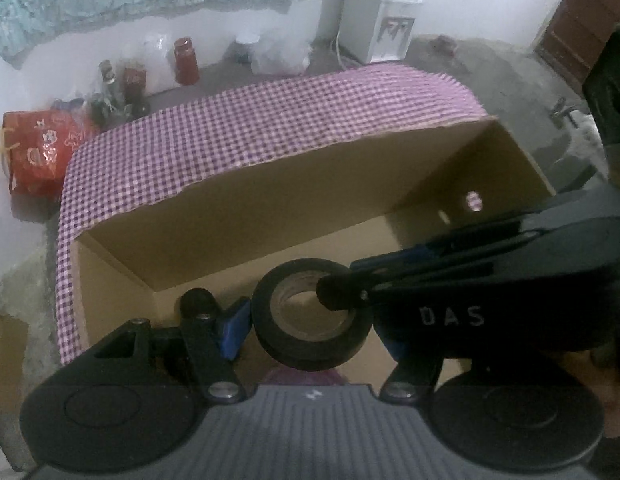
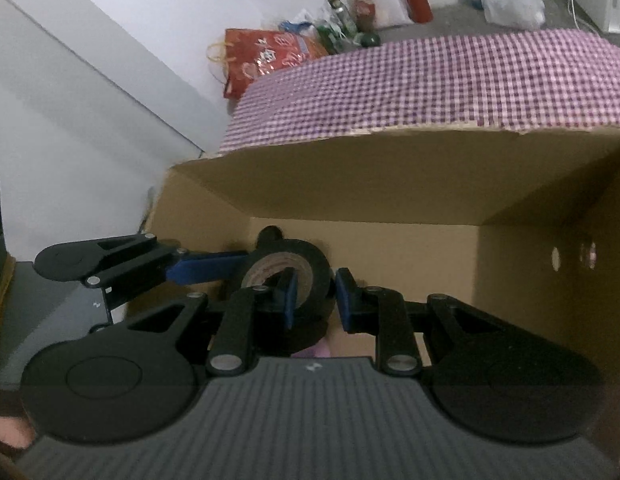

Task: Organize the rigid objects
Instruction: 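Carry the black tape roll into the box and open the right gripper, then move the right gripper back over the table toward the green dropper bottle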

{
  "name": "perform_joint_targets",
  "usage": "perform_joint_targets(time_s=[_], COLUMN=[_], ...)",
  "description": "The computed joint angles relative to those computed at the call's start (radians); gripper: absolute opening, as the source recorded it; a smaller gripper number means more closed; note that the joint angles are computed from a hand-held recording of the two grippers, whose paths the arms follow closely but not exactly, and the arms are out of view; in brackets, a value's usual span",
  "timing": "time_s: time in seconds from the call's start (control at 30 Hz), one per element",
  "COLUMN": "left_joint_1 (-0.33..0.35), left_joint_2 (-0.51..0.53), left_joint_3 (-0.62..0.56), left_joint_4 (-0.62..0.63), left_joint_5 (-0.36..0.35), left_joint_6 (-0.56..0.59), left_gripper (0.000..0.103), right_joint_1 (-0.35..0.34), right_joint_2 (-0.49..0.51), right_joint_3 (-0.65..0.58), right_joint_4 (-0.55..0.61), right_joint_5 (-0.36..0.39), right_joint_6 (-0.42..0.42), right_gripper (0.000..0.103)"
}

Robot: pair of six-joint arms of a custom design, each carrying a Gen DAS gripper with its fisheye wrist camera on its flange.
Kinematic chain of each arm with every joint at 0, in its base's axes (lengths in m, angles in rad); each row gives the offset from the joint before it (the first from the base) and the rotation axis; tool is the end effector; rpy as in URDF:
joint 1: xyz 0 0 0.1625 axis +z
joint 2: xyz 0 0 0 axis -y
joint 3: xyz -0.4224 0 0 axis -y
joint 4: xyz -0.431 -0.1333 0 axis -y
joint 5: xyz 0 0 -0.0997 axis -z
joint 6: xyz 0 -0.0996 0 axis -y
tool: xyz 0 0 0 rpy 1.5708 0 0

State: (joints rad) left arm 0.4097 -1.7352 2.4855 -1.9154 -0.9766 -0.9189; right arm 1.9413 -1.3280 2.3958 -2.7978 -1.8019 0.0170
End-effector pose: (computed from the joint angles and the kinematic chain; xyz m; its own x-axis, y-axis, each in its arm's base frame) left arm -0.2046 -0.2950 0.1701 -0.7473 0.2236 -0.6258 0.4100 0.8962 -0.1695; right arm 0.2562 -0.3544 0.1150 -0.9265 -0.3029 0.2234 -0.3418 0.9256 -0.1624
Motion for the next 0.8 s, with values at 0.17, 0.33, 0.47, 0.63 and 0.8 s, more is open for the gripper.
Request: perform_joint_targets(time_s=[0.17,0.33,0.47,0.63,0.8], left_joint_1=[0.05,0.069,0.03,-0.054,-0.173], left_joint_2=[0.073,0.063,0.021,-0.074,-0.202], left_joint_3=[-0.009,-0.001,0.002,0.002,-0.001], left_joint_4=[-0.057,-0.08,-0.046,0.029,0.151], left_joint_5=[0.024,0.032,0.032,0.033,0.044], left_joint_6=[0.031,0.038,0.002,-0.068,-0.165], left_gripper=[0.068,0.078,0.081,0.085,0.088], right_joint_1=[-0.043,-0.1,-0.097,-0.099,-0.095], right_joint_2=[0.051,0.064,0.025,-0.099,-0.29], right_joint_3=[0.004,0.018,0.041,0.094,0.168], right_joint_4=[-0.068,-0.096,-0.113,-0.123,-0.107], right_joint_5=[0.018,0.076,0.084,0.15,0.252], right_joint_6=[-0.008,0.016,0.028,0.029,0.043], right_gripper=[0.023,0.029,0.032,0.034,0.04])
